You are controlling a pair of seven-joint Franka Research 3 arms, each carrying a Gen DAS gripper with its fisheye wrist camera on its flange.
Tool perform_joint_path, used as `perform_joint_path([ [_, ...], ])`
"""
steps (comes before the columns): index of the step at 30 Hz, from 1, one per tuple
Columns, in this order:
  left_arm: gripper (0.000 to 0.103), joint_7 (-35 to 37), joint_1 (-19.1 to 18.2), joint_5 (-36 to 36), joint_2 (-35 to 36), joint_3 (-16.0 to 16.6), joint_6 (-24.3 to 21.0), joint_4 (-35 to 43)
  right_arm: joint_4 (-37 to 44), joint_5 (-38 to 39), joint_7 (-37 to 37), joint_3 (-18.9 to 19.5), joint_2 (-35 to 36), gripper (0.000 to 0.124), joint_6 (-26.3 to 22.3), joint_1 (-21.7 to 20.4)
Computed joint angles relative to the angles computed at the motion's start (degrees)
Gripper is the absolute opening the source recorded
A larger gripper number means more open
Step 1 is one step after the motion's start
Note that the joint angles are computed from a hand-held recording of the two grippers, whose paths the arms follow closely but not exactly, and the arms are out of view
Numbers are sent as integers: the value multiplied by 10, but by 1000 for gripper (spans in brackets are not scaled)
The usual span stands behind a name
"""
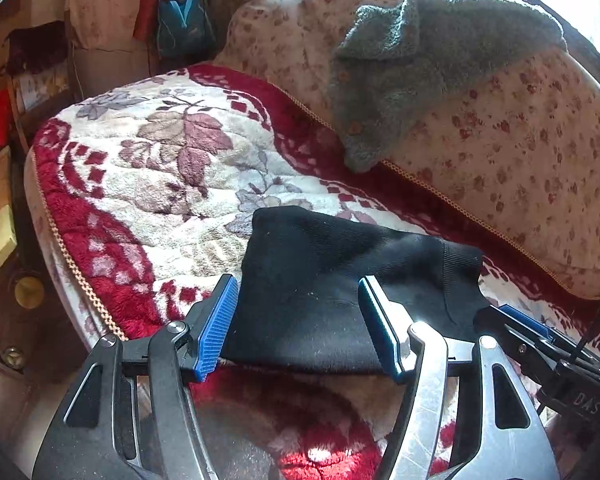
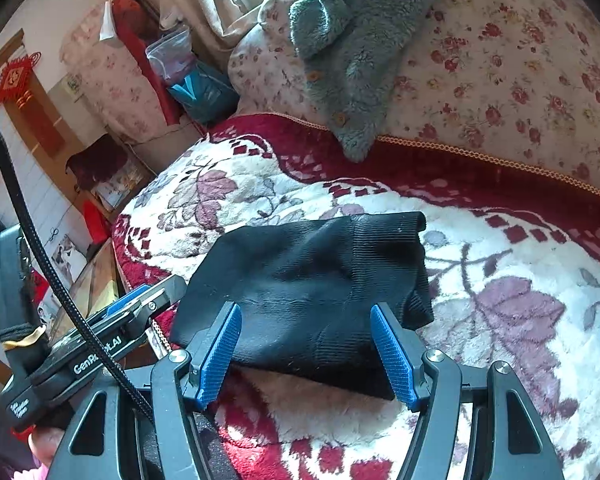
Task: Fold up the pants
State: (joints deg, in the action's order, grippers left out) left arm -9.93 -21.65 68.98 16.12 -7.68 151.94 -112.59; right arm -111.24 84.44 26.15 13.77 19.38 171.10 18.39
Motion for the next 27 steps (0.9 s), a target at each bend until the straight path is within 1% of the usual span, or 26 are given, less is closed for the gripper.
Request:
perform_joint_path([
  [3, 63, -7, -3, 3, -7, -2, -10, -7, -5, 15, -13, 2, -6, 65, 5, 2],
  [7, 63, -11, -3, -3, -13, -7, -15, -14, -9, 6, -7, -1, -9, 65, 6, 10],
  [10, 63, -5, -4, -5, -17, -10, -20, -16, -11, 12, -16, 1, -11, 65, 6, 12],
  [13, 63, -16, -7, 4, -23, -12, -31, -21, -12, 8, -12, 0, -11, 65, 6, 15],
  [19, 63, -29, -3, 9, -30, -16, -36, -31, -11, -9, 0, 2, -7, 65, 5, 16],
  [27, 63, -31, -2, 10, -30, -21, -43, -31, -12, -26, 6, 8, -6, 65, 7, 17],
])
